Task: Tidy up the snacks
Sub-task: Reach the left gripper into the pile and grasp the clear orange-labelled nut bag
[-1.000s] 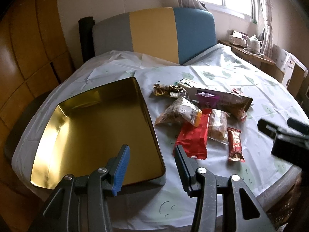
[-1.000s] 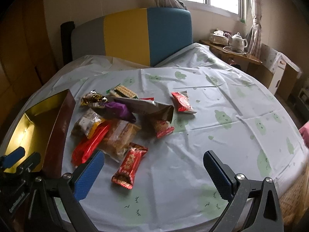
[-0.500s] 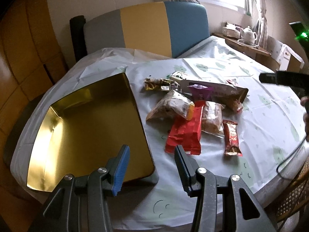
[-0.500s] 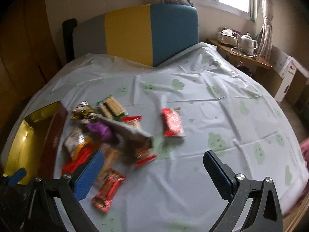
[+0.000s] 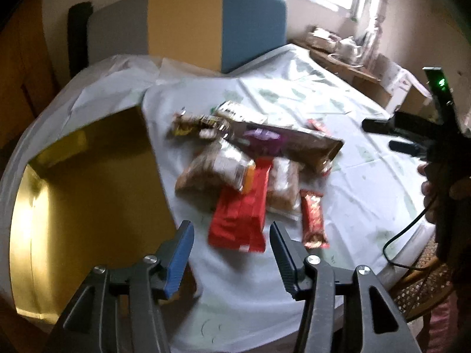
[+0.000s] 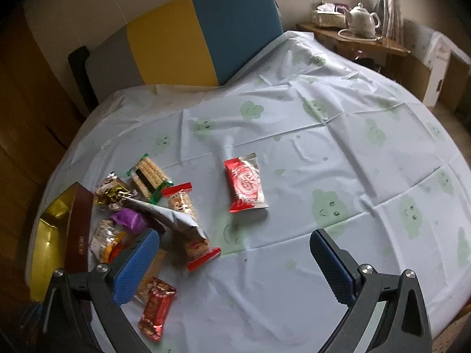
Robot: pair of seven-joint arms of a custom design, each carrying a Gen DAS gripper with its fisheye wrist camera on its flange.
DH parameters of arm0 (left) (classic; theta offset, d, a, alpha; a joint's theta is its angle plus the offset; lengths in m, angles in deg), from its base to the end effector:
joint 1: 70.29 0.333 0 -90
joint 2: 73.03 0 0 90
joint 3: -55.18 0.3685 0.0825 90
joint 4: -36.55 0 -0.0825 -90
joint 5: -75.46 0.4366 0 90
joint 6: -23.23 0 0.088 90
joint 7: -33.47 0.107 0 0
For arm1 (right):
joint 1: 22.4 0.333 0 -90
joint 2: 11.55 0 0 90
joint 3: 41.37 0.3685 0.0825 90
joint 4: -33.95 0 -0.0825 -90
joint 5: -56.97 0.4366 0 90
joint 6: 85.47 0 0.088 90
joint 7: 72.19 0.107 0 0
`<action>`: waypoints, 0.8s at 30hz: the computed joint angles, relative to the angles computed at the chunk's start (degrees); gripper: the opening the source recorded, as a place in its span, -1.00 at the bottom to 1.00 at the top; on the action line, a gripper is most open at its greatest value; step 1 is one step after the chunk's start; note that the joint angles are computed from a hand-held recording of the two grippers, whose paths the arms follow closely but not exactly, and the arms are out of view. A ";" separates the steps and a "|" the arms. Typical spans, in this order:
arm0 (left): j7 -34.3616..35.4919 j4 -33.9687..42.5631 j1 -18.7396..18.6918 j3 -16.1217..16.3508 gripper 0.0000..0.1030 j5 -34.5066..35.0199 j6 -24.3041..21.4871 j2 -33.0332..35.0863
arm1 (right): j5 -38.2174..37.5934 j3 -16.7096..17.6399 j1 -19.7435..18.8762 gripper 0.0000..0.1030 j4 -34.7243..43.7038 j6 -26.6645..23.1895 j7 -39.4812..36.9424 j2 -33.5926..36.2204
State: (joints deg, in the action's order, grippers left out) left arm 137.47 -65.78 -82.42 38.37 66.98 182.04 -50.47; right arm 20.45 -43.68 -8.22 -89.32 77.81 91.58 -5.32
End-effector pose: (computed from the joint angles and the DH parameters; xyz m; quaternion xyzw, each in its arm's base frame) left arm 0.6754 -0.3354 0.4297 -0.4553 0.8344 -0.2927 0.1041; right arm 0.6170 0.1628 0.4281 -0.4743 0.8176 -0.1858 0.2685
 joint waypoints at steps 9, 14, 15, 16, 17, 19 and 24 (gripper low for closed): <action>-0.60 22.43 -1.11 0.17 -0.28 -0.66 -23.33 11.98 | 0.97 -0.26 -0.06 1.00 -0.86 3.08 -0.03 -0.35; -11.18 38.50 -2.36 1.10 -0.28 -4.53 -37.96 21.34 | 0.93 -0.37 -0.20 1.00 -1.12 4.05 0.30 -0.49; -13.96 41.31 -3.13 1.89 -0.28 -4.00 -39.71 22.93 | 1.27 -0.35 -0.28 1.00 -1.21 4.34 0.19 -0.49; -15.66 43.27 -3.81 2.49 -0.23 -3.18 -40.27 24.03 | 1.77 -0.31 -0.36 1.00 -1.32 4.67 -0.04 -0.51; -16.88 44.46 -4.26 2.84 -0.15 -2.48 -40.48 24.67 | 2.09 -0.31 -0.40 1.00 -1.44 5.04 -0.17 -0.54; -21.39 49.21 -5.04 3.53 0.00 -1.71 -43.56 27.35 | 2.34 -0.44 -0.40 1.00 -1.66 5.75 -0.22 -0.63; -29.48 62.86 -6.80 4.23 0.14 -0.30 -49.94 35.38 | 3.79 -0.50 -0.55 1.00 -2.30 7.82 -0.92 -0.80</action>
State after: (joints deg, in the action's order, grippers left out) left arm 107.99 -2.91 -89.22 42.59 66.68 132.10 -15.09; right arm 24.24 -44.18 -8.77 -91.63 85.63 90.65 -6.12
